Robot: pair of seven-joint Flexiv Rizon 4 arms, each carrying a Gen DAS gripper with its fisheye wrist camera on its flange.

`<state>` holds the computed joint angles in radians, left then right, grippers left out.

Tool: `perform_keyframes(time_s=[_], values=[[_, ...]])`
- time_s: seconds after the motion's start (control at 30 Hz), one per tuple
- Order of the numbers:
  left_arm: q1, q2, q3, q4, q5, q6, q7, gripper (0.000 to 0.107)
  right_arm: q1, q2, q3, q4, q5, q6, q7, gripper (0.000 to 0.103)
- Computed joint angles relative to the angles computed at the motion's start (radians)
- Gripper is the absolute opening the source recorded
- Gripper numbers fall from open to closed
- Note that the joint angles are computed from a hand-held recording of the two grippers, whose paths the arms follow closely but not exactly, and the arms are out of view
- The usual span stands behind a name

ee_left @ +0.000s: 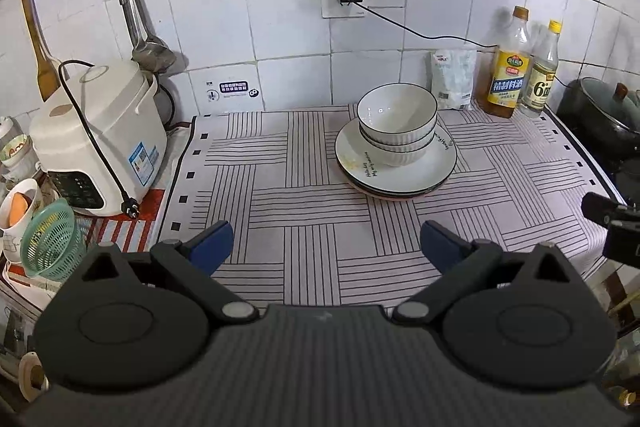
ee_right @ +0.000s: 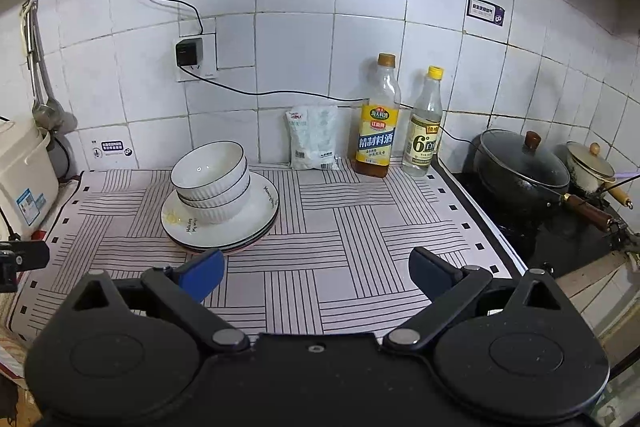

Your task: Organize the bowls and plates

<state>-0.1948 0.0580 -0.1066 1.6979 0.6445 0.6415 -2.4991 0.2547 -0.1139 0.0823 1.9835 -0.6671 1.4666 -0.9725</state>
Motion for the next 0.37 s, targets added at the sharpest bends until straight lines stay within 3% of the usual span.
perform_keyframes(time_s=[0.23,0.37], values=[[-0.001,0.001,-0.007,-0.015,0.028,-0.024,-0.012,0.103,0.005,-0.003,-0.019,-0.007,-0.054,-0.017,0.041,0.101],[0.001,0.008,-0.004,-0.018,0.025,-0.028,-0.013,0.103,-0.002,-0.009,-0.002,-0.017,-0.014,-0.035,0.017,0.101]])
